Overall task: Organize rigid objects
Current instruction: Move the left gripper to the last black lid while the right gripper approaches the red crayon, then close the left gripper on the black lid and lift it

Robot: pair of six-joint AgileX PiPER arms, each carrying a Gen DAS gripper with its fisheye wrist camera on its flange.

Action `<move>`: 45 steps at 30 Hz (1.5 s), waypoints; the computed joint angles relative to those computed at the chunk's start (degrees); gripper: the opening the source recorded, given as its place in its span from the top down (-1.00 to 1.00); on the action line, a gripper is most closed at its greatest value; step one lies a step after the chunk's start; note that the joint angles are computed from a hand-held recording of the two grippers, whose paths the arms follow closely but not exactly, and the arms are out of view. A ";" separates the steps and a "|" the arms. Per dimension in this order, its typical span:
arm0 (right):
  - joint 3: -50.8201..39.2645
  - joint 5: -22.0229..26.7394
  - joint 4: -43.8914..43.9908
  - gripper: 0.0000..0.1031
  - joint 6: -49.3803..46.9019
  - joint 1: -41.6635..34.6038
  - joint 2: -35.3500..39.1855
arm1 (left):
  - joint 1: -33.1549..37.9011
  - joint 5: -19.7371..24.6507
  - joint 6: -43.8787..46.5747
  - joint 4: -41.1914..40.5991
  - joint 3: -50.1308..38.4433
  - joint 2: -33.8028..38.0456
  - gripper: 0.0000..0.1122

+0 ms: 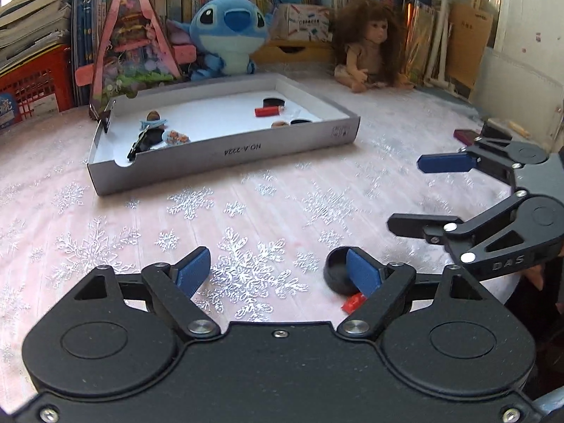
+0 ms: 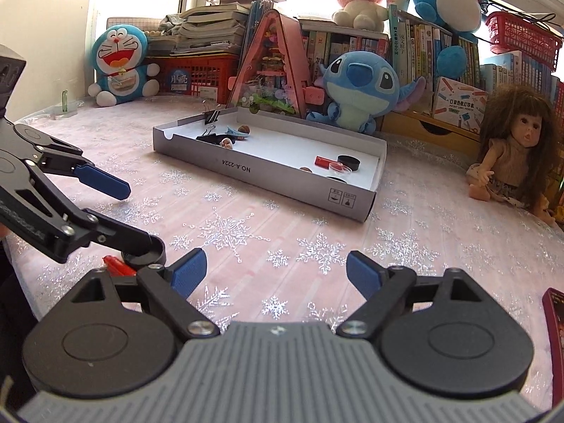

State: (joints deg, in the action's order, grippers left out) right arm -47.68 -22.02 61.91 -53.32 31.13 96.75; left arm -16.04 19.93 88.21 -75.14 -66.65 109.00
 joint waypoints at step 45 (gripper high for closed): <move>-2.78 -1.48 18.38 -0.79 -19.75 1.57 1.57 | 1.36 -9.31 17.17 -21.57 2.91 -1.35 -0.42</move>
